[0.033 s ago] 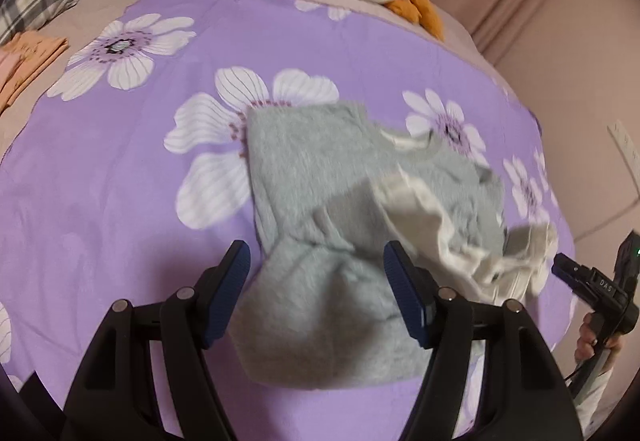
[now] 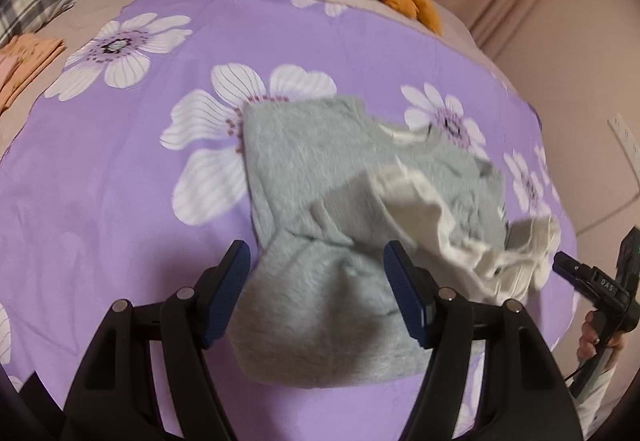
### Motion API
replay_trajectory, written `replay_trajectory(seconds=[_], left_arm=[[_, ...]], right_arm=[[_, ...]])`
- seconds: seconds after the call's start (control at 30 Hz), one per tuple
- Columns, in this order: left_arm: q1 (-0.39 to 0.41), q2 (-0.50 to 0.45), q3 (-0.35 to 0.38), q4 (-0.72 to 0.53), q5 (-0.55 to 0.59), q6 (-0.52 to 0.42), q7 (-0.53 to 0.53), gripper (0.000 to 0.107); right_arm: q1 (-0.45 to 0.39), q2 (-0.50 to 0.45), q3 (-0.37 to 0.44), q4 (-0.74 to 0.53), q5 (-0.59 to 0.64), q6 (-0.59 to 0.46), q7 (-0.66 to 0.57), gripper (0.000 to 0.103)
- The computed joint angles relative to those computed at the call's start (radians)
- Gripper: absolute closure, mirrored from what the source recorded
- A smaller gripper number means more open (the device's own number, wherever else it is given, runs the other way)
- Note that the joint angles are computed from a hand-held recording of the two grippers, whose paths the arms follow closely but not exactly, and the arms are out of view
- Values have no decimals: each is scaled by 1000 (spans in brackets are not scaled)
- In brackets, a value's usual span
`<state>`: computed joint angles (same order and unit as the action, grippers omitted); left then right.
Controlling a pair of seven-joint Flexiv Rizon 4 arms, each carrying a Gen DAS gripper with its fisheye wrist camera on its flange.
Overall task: Fold small clothes
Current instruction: 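Move both grippers to the folded ribbed edge and grasp it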
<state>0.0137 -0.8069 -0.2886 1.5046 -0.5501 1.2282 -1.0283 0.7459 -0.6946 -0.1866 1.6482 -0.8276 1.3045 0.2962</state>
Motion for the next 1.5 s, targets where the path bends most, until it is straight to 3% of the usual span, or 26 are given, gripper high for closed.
replay_trajectory(seconds=[0.07, 0.33, 0.57, 0.67, 0.8, 0.93, 1.23, 1.33, 1.5], left_arm=[[-26, -12, 32, -23, 23, -37, -28, 38], [-58, -56, 35, -91, 53, -79, -22, 38], [-92, -133, 73, -227, 77, -149, -101, 37], [-104, -154, 96, -288, 100, -203, -143, 37], [-81, -148, 69, -299, 88, -218, -131, 36], [-58, -154, 35, -311, 69, -214, -60, 29], [-54, -242, 3, -452, 39, -323, 39, 29], [-70, -276, 23, -513, 41, -386, 42, 29], [-76, -297, 31, -535, 44, -411, 70, 31]], right_arm=[[-13, -21, 34, -24, 15, -2, -51, 45], [-40, -112, 106, -155, 139, -36, -229, 45], [-56, -187, 123, -276, 248, -77, -347, 45], [-56, -204, 126, -322, 282, -140, -384, 45], [-29, -168, 69, -274, 260, -135, -353, 45], [-52, -137, 78, -238, 248, -136, -386, 45], [-177, -247, 258, -429, 369, -183, -763, 45], [-180, -278, 273, -485, 422, -218, -826, 45], [-178, -287, 266, -478, 500, -162, -869, 48]])
